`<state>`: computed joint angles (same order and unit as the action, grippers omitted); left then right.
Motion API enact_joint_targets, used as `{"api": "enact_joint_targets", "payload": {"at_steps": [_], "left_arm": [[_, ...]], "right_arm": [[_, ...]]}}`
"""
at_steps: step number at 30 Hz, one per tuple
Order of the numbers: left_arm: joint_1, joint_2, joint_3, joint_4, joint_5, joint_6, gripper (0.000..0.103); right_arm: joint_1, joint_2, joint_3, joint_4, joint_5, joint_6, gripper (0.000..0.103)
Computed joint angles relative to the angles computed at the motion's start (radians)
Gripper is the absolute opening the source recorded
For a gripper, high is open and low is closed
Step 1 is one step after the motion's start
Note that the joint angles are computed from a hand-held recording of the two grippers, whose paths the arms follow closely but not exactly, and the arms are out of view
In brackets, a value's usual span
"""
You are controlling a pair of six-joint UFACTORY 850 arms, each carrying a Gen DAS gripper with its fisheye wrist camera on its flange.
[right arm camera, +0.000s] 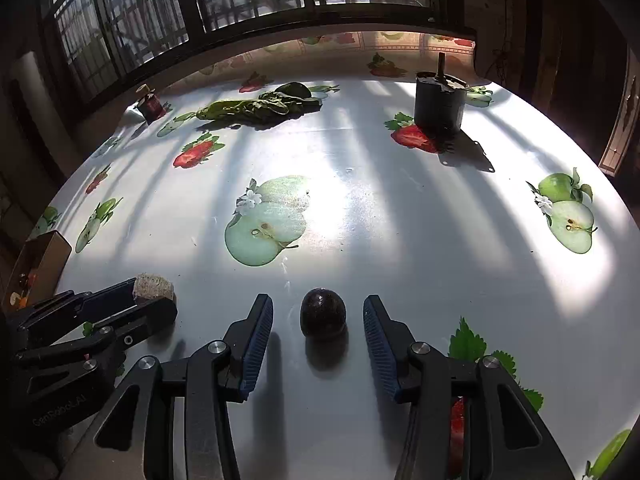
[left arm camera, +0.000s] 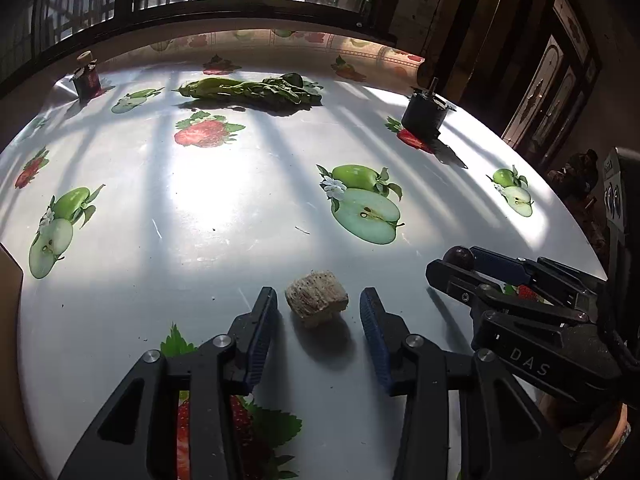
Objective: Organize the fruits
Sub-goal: 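Grasp the last cake cube with the left gripper while the right gripper grasps the dark date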
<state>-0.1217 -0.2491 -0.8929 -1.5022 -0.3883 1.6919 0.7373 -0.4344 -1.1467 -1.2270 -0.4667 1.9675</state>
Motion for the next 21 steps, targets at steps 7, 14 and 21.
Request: {"api": "enact_joint_targets", "payload": {"at_steps": [7,14,21], "left_arm": [[-0.007,0.0,0.002,-0.008,0.005,0.02,0.045],[0.011,0.005,0.001,0.045,0.005,-0.058,0.03],[0.014,0.007,0.001,0.05,0.005,-0.066,0.03]], "right_arm": [[0.016,-0.023,-0.027,0.027,-0.048,-0.063,0.039],[0.019,-0.014,-0.016,0.016,-0.066,-0.017,0.024],[0.032,-0.009,-0.008,-0.016,-0.09,0.035,0.022]]}}
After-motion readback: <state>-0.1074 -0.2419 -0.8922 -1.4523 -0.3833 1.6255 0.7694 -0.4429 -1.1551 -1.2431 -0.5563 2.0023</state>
